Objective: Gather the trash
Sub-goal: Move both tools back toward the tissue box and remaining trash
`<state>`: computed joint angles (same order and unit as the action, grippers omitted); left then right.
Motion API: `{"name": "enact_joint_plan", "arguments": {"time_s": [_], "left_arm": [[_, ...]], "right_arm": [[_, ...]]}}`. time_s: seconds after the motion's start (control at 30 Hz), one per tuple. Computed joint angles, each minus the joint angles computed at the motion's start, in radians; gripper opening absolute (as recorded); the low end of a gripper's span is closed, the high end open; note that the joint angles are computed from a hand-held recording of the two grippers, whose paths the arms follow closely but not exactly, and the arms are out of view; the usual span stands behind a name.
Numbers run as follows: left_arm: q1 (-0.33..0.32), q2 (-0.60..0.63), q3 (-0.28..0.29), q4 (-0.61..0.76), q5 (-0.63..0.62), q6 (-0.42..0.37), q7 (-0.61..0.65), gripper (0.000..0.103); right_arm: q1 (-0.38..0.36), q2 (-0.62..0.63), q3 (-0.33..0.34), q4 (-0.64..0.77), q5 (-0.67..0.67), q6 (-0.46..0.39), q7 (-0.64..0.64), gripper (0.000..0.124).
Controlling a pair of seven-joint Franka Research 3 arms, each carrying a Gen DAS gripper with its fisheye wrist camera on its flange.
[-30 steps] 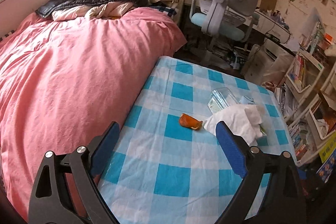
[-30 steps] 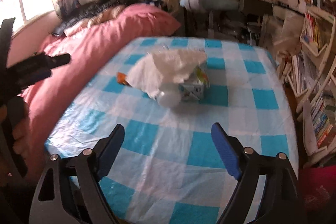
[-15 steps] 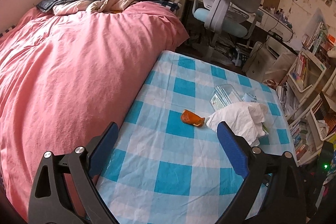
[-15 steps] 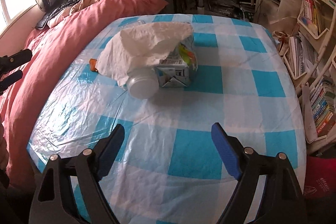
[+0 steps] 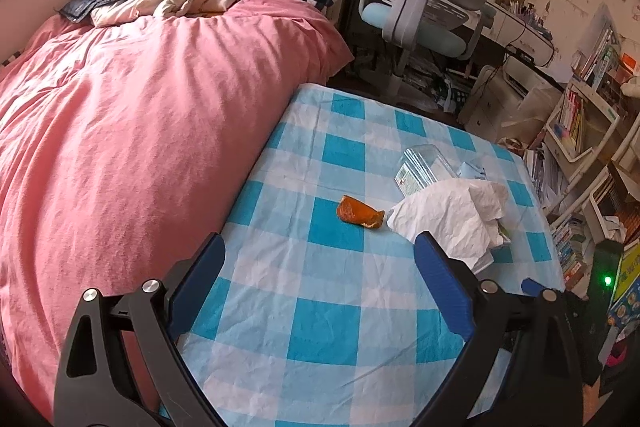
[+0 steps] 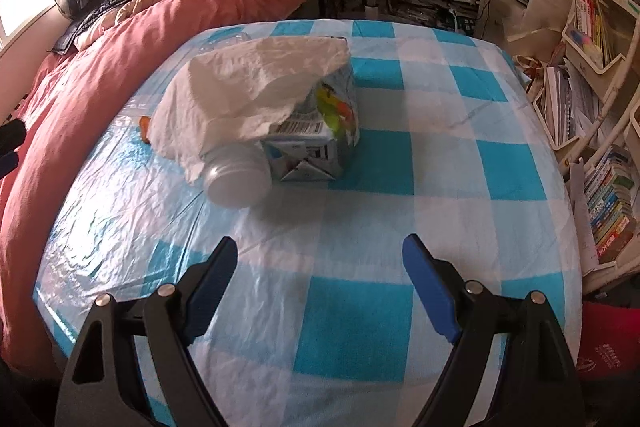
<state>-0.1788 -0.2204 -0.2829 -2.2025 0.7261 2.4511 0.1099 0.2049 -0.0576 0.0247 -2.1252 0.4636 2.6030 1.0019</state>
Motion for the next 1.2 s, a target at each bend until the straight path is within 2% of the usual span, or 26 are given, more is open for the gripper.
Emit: {"name": "enact_joint_plan", "arguments": {"time_s": [0.23, 0.6, 0.97, 1.2], "left_arm": [[-0.001, 0.021, 0.010, 0.015, -0.027, 0.006, 0.028, 0.092], [-0.009, 0.069, 0.021, 0.057, -0.041, 0.003, 0.064, 0.092], [-0.012, 0.091, 0.028, 0.081, -0.042, 0.004, 0.069, 0.092], [-0.008, 0.093, 0.036, 0.080, -0.041, 0.006, 0.062, 0.092]], "right_arm": [[-0.005, 0.023, -0.001, 0.025, 0.002, -0.007, 0.027, 0.081], [-0.007, 0.034, -0.001, 0.047, 0.071, -0.019, -0.010, 0.081], [-0.001, 0.028, 0.001, 0.049, 0.173, 0.032, -0.091, 0.081], [0.012, 0.011, 0.001, 0.033, 0.264, 0.080, -0.186, 0.081]]}}
